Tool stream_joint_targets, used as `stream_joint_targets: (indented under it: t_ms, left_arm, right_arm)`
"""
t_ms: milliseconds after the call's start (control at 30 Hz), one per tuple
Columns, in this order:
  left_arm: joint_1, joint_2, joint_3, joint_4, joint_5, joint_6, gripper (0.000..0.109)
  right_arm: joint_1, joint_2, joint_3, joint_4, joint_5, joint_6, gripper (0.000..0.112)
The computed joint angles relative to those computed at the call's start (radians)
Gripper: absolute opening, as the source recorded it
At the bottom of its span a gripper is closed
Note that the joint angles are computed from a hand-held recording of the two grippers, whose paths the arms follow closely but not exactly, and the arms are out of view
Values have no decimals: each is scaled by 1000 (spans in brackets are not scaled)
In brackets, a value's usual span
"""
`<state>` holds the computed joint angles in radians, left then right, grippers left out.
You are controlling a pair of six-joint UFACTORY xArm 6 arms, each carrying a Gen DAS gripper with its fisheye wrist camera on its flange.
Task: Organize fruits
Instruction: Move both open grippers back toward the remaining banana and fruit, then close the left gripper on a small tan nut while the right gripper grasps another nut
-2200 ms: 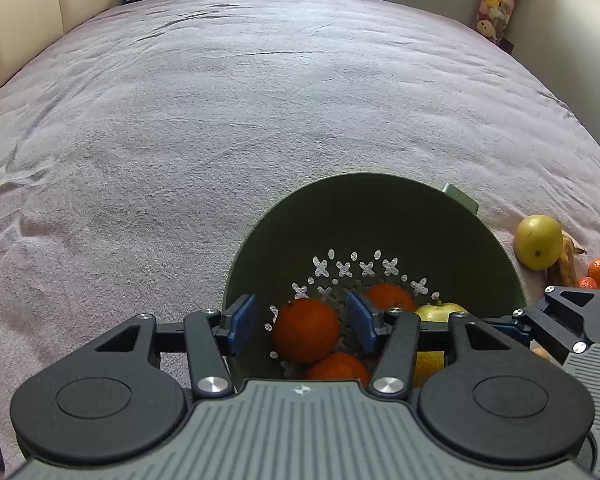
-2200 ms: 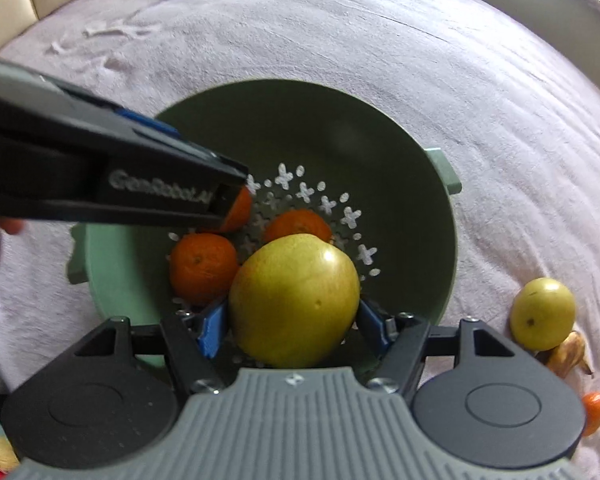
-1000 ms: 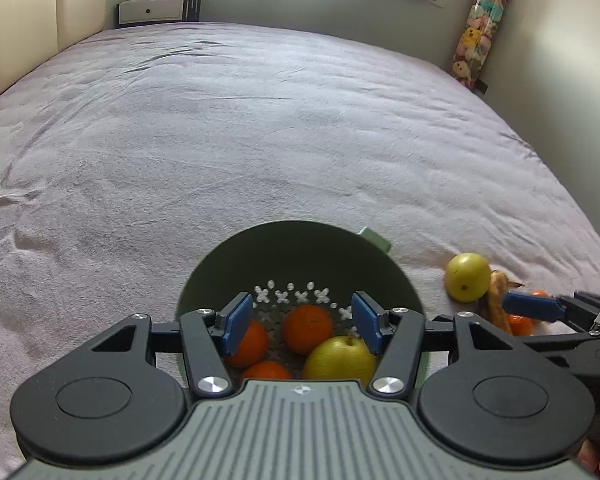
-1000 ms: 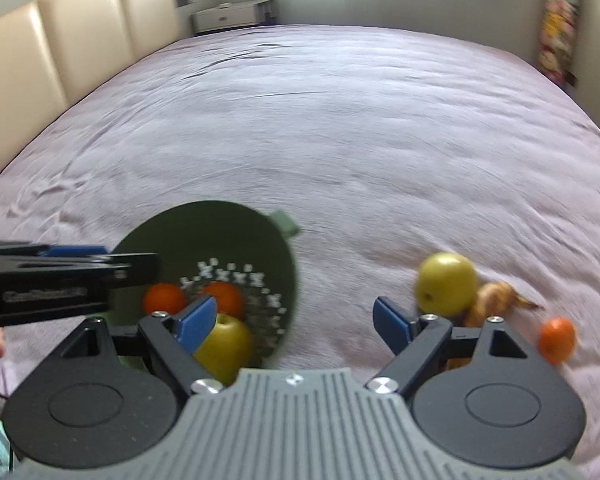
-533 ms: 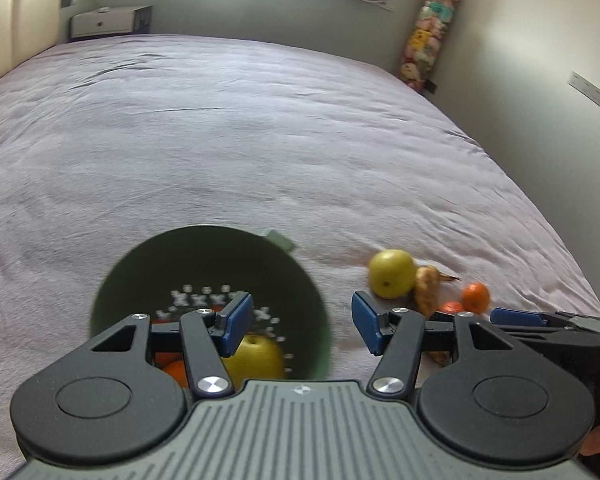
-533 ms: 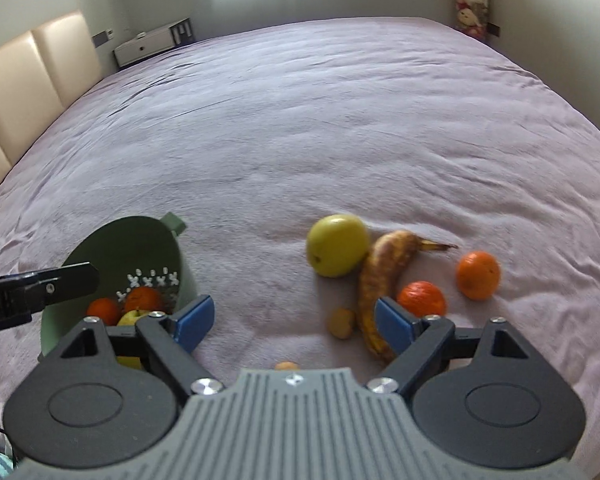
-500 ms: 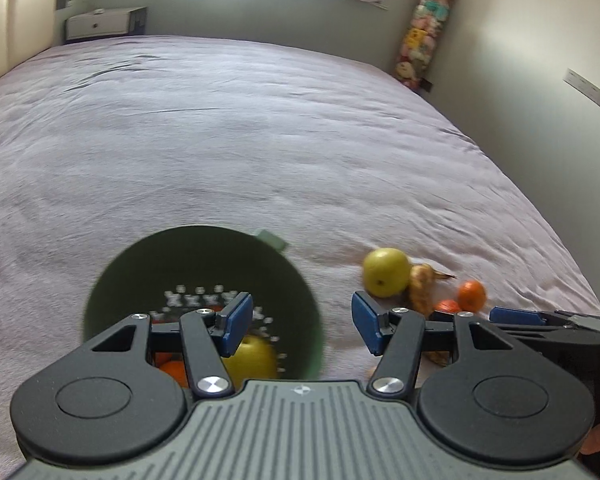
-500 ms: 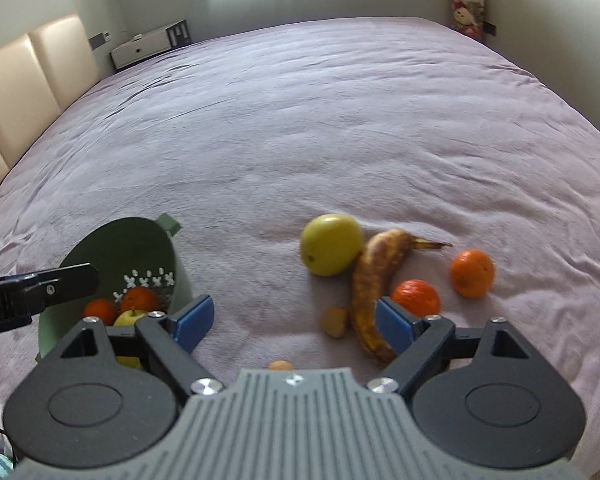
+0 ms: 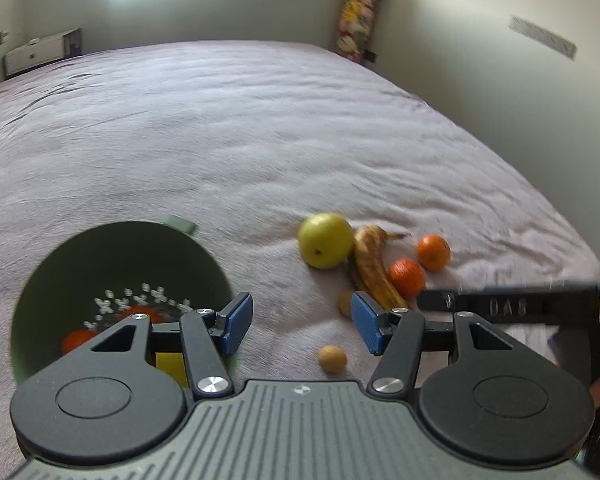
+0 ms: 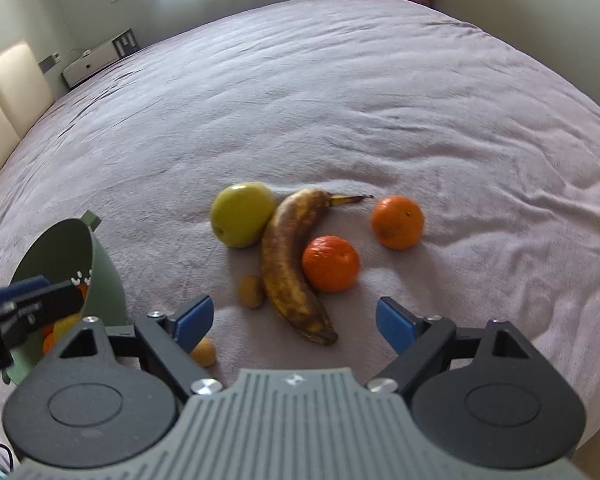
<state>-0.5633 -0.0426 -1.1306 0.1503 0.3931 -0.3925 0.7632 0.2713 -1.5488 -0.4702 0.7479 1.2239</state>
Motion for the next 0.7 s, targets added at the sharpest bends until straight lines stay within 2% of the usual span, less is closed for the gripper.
stream_joint_targets:
  t_ms: [167, 367, 433, 600, 700]
  left_arm:
    - [-32, 44, -11, -18, 15, 44, 64]
    - [-47, 89, -14, -54, 4, 77, 60]
    - [-48, 108, -21, -84, 1, 92, 57]
    - [-45, 140, -26, -150, 5, 126, 48]
    - [-40, 155, -20, -189, -23, 144, 43]
  right_arm:
    - [-7, 0, 17, -18, -13, 8, 76]
    - [-15, 14, 38, -38, -43, 11, 58]
    - [-19, 18, 46, -46, -72, 6, 49]
    - [-23, 50, 31, -22, -153, -59, 48]
    - [-19, 82, -7, -12, -157, -103, 47]
